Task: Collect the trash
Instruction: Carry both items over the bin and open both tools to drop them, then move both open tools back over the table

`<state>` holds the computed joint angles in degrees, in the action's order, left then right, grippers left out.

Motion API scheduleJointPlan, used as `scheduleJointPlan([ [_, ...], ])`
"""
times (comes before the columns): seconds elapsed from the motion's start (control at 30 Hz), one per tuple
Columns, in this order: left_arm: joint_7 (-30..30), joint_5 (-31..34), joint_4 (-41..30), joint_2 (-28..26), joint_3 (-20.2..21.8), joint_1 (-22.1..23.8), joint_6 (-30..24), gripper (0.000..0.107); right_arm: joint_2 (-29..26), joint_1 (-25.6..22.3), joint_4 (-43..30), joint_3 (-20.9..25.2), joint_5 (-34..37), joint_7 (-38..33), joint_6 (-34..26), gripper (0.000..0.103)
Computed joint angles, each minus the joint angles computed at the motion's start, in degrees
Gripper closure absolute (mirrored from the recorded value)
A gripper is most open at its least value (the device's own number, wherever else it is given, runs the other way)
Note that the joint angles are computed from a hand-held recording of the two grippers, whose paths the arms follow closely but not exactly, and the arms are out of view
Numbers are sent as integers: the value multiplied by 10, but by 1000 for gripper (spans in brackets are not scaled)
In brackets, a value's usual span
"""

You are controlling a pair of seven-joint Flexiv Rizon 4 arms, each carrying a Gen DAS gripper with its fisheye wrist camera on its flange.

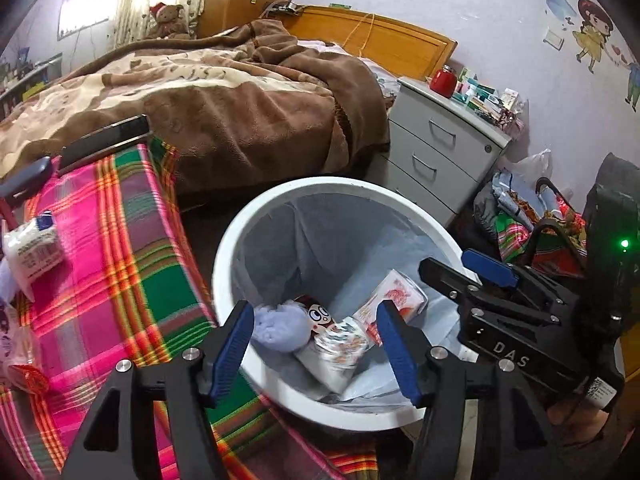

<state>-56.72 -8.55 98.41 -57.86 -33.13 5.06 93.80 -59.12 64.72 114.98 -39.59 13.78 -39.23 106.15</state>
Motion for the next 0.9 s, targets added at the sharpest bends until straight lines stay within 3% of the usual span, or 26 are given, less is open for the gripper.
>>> scheduleJointPlan([
  [0.6, -76, 66, 86, 30, -24, 92, 85, 43, -13, 44, -20, -28, 11, -3, 9, 39],
  [0.9, -137, 117, 134, 61, -2, 134, 136, 43, -20, 57, -45, -26, 14, -24, 20, 39],
])
